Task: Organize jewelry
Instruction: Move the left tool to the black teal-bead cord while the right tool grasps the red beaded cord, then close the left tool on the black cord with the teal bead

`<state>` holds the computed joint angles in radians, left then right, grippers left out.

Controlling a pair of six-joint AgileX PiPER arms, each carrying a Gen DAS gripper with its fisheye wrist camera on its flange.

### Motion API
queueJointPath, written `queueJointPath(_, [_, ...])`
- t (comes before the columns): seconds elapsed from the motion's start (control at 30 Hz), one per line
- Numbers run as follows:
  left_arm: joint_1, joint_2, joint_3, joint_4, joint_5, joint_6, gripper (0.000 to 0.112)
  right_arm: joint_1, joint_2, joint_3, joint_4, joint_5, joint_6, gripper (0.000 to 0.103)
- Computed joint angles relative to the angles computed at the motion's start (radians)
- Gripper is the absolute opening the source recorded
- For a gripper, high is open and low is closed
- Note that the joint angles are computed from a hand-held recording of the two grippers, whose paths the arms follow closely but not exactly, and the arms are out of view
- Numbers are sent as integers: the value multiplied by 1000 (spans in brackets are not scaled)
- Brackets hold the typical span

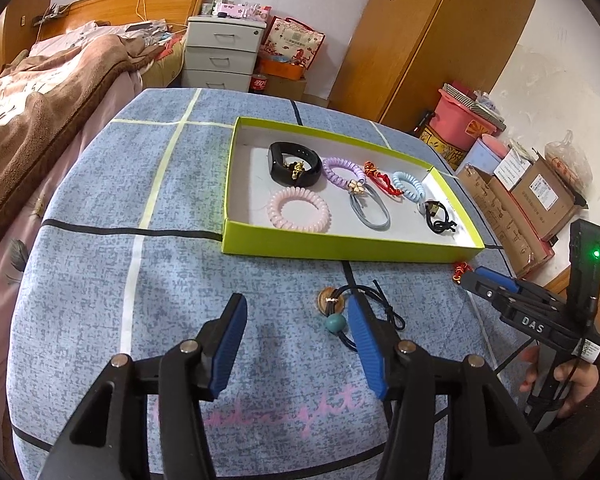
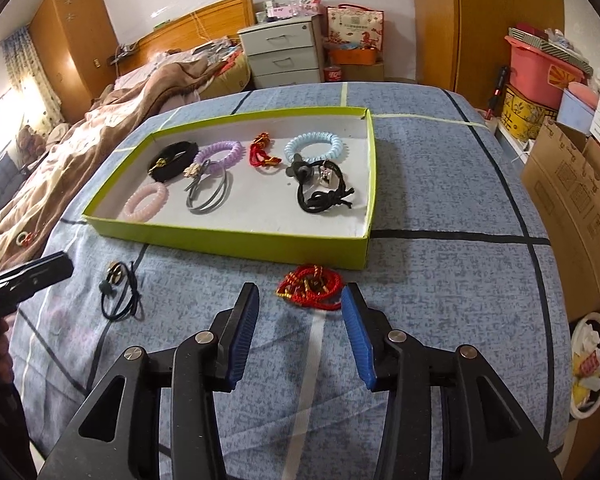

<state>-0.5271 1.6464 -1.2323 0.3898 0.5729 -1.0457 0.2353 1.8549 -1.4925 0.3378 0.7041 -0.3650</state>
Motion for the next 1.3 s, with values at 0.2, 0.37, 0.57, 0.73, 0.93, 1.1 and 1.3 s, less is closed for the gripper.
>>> queueJointPath(0.2, [4, -2, 14, -12, -20, 13, 56, 48, 34, -36, -134, -7, 123, 49])
queueJointPath(0.37, [11, 2, 15, -22, -28, 24, 57, 67, 48, -51, -216, -9, 216, 51])
queueJointPath(0.57, [14, 15, 5, -41, -28, 48, 57, 57, 42, -40, -198, -31, 218, 51])
queueJointPath(0.73, [10, 45, -29, -64, -16, 83, 57, 55, 44, -41, -195, -36, 200, 51])
queueJointPath(0.93, [4, 73, -67, -77, 9, 112, 57, 46, 37, -32, -198, -40, 199, 42])
queueJointPath(1.1, [-8, 103, -106, -73, 42, 118, 57, 25, 30, -22, -157, -40, 168, 30])
queueJointPath(1.3, [-22, 129, -140, -57, 77, 111, 57, 2, 25, -17, -105, -35, 125, 26])
